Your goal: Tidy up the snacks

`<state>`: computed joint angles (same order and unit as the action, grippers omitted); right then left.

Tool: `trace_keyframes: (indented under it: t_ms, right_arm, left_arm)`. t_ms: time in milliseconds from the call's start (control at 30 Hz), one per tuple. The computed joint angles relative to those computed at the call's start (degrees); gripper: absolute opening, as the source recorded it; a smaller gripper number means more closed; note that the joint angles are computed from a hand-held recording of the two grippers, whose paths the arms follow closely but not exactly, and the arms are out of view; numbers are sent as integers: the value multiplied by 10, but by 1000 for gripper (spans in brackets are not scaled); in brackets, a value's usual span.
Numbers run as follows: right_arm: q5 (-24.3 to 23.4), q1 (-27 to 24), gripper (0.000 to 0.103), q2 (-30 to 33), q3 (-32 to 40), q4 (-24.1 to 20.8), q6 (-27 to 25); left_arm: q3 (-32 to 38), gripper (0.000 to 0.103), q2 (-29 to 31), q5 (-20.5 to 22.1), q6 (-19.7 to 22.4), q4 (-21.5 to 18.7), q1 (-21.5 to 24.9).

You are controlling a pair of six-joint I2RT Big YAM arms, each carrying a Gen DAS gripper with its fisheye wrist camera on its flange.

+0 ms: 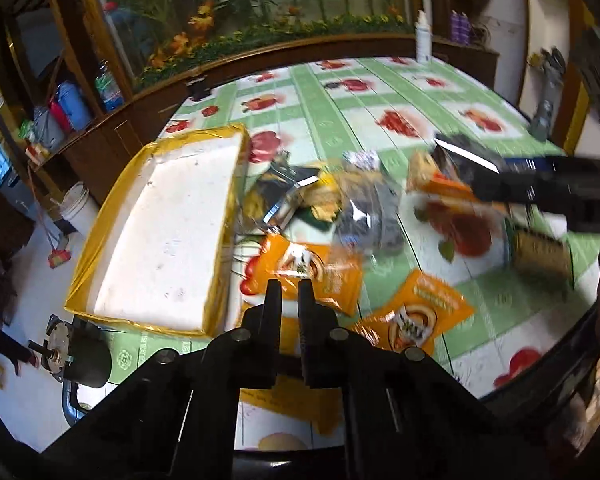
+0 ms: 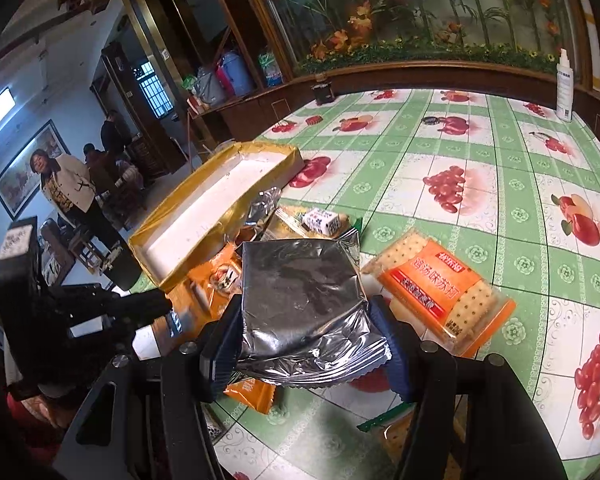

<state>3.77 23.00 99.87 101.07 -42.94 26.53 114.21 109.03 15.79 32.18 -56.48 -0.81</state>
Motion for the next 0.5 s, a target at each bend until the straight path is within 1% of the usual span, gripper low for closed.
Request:
trace_keyframes:
  t_ms: [33, 67, 100, 133, 167, 200, 233, 267, 333, 400, 433, 500]
  right_arm:
    - [1, 0, 62, 1, 3, -2, 0]
    - [0, 0, 62, 3, 6, -5, 0]
    - [-1, 1, 62, 2, 6, -6, 1]
    - [-1, 2, 62, 1, 5, -4, 1]
    - [-2, 2, 62, -1, 1, -1, 1]
    - [-4, 2, 62, -3, -1, 1, 3]
    - [-7, 1, 62, -3, -4, 3, 5]
    - [-9, -1, 62, -4, -7, 6, 7]
    - [-17, -3, 63, -2, -10, 8, 11]
    - [-23, -3, 63, -1, -12, 10, 14]
    - [-26, -4, 63, 0, -13, 10, 14]
    - [-28, -3, 63, -1, -15, 14, 12]
  left_arm:
    - [19, 6, 10, 7, -7, -12, 4]
    - [54, 6, 29, 26, -3, -50, 11]
    - [90, 10, 49, 47, 9, -96, 18]
    - [117, 16, 65, 64, 21, -132, 24]
    - [129, 38, 73, 70, 31, -152, 30]
    - [115, 63, 67, 69, 32, -144, 32]
    - [94, 70, 58, 69, 31, -123, 37]
    - [73, 71, 49, 62, 24, -103, 38]
    - [53, 71, 43, 43, 16, -93, 36]
    - [24, 71, 33, 3, -1, -69, 31]
    - [12, 71, 29, -8, -10, -63, 28]
    - [17, 71, 38, -28, -48, -83, 24]
